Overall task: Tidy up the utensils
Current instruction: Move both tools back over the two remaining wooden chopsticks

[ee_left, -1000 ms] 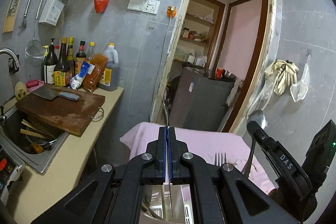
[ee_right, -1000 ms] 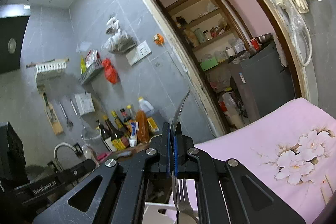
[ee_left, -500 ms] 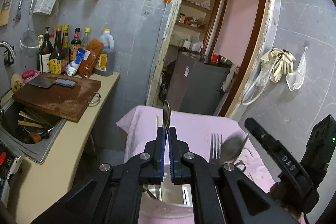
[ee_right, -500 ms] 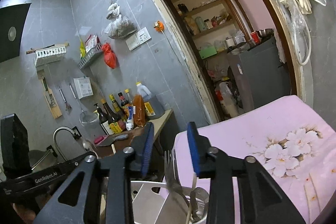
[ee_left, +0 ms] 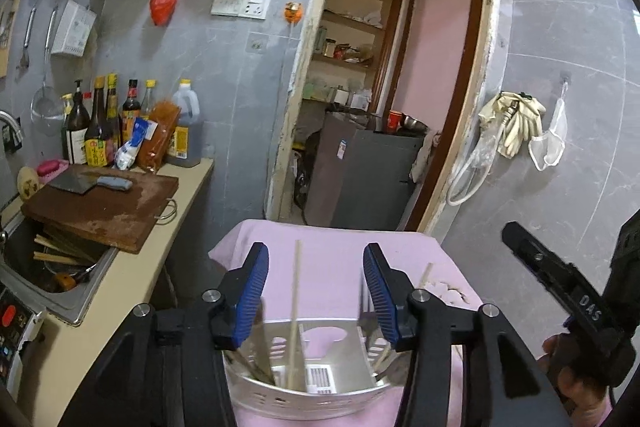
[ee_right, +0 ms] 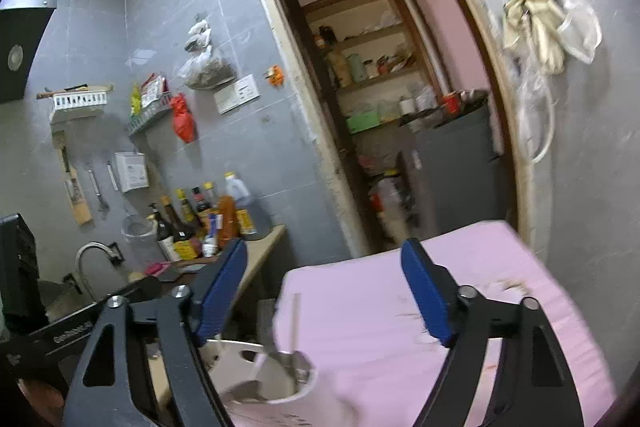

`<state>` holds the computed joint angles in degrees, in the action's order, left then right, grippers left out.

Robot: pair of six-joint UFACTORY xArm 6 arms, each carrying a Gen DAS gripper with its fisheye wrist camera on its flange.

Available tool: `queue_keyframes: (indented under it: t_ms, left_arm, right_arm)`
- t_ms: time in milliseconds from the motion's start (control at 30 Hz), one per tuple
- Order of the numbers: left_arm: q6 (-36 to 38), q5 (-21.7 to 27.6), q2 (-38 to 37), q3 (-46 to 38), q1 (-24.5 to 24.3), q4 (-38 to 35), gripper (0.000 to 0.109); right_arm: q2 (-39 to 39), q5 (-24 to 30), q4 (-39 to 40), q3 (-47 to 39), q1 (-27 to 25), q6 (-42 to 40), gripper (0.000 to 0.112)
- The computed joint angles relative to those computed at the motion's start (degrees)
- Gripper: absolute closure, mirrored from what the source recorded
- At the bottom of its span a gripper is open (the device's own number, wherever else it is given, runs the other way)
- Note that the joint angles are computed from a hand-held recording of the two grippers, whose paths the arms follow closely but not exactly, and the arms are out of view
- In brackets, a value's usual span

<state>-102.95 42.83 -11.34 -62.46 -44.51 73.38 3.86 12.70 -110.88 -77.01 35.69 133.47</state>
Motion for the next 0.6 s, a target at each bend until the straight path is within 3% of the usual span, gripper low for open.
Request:
queue_keyframes:
  t_ms: [67, 167, 267, 367, 600]
  left_arm:
    - [-0.52, 1.26, 1.18, -1.44, -1.32, 1.03, 0.041]
    - [-1.25, 4.38, 3.39, -3.96, -3.89, 3.09, 0.026]
    - [-0.95, 7.50, 6.41, -7.20, -6.28, 4.02, 0.016]
    - [-1.69, 8.88, 8.98, -9.83, -7.91, 4.40, 0.011]
    - [-1.24, 9.26, 15.60, -16.60, -10.97, 3.03, 0.010]
  right_arm:
    - [-2.88, 1.50, 2.12, 3.00, -0.55, -3.44, 0.027]
    - [-6.81, 4.83, 7.77, 6.98, -0.80, -11.09, 0.013]
    - [-10.39, 6.54, 10.87, 10.43, -1.63, -16.18, 0.012]
    - [-13.32, 6.25, 13.95, 13.49, -3.31, -20.70, 0.011]
    - [-19.44, 2.34, 22.34, 21.20, -10.28, -31.59, 0.011]
